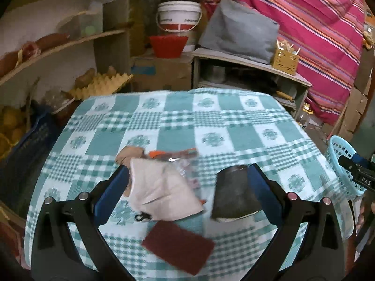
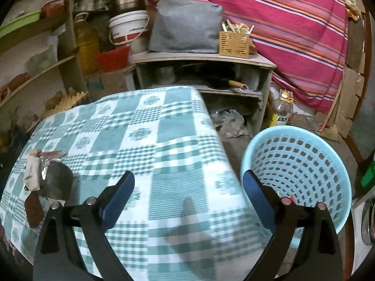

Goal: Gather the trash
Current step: 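Open the right tool to drop the packet into the basket while the left tool returns to the table, then grasp the white cloth mask with the left tool while the right tool approaches the black insole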

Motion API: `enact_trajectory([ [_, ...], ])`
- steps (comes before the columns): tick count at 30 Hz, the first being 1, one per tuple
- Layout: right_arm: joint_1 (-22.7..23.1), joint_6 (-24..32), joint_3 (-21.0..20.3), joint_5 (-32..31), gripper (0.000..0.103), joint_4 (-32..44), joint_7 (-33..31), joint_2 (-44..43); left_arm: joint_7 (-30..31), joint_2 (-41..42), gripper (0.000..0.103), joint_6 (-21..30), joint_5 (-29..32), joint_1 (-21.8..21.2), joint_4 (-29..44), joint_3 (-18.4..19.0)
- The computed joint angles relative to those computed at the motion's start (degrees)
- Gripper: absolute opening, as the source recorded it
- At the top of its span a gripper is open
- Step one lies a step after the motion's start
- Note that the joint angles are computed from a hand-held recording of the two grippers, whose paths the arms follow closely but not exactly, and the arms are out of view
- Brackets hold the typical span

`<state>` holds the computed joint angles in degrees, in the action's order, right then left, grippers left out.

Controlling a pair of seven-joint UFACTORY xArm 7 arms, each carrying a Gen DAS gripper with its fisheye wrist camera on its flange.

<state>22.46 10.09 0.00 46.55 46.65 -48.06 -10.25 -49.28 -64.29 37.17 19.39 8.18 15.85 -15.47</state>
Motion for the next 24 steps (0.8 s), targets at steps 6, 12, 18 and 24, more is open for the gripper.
enact_trajectory([
  [6, 0.8, -2.9, 2.1, -4.0, 0.092, -1.8, 4.9, -0.3, 2.2, -5.2, 0.097, 1.4, -1.0, -0.7, -4.4, 3.3],
  [12, -4.4, -9.7, 9.0, -18.9, 0.096, -5.8, 19.6, -1.0, 4.8, -6.7, 0.097, 0.9, -3.1, -1.3, -8.0, 5.3],
  [18, -7.8, -9.2, 12.1, -28.8, 0.098, -6.7, 28.9, -1.3, 7.6, -4.1, 0.097, -3.5, -5.9, -0.9, -10.0, 8.2],
  [24, -3.5, -7.0, 8.1, -32.2, 0.098, -6.3, 31.9, -1.1, 12.2, 1.2, 0.069, -8.0, -8.8, 0.6, -9.9, 11.0],
])
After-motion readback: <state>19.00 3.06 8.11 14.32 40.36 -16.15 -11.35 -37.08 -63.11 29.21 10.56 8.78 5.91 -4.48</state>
